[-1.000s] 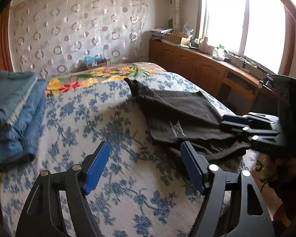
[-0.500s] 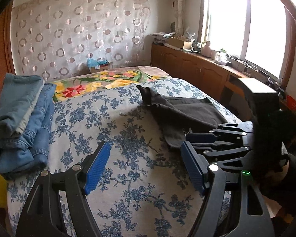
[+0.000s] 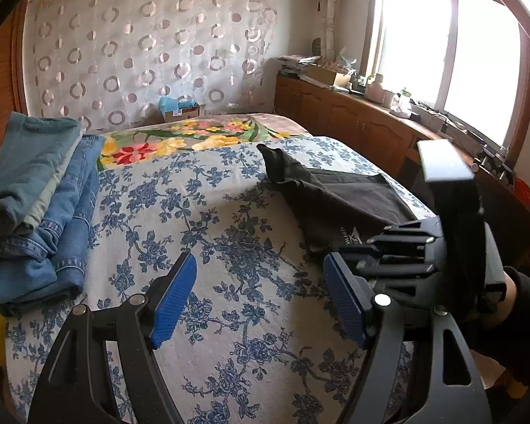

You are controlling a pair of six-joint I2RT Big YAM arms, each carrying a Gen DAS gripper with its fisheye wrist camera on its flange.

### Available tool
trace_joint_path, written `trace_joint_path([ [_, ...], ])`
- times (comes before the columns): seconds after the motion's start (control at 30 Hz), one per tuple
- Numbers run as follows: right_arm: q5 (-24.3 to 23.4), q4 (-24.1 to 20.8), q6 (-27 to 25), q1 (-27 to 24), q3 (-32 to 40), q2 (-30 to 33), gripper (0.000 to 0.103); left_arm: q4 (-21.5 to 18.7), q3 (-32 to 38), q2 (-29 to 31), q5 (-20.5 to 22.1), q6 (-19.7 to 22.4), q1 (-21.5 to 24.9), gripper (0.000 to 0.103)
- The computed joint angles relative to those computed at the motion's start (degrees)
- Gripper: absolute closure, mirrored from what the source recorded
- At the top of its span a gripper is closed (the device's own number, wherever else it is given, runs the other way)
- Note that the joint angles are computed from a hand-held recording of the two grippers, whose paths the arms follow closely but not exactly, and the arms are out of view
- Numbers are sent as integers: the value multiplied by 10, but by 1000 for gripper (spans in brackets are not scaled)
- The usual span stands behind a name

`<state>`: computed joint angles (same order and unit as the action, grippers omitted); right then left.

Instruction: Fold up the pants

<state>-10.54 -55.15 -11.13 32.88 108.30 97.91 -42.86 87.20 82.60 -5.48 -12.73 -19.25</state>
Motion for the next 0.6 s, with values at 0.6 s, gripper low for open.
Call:
trace_joint_path([
  [0.6,6,42,32,-69,32,-7,100,-23,71,63,26,18,-5,28],
])
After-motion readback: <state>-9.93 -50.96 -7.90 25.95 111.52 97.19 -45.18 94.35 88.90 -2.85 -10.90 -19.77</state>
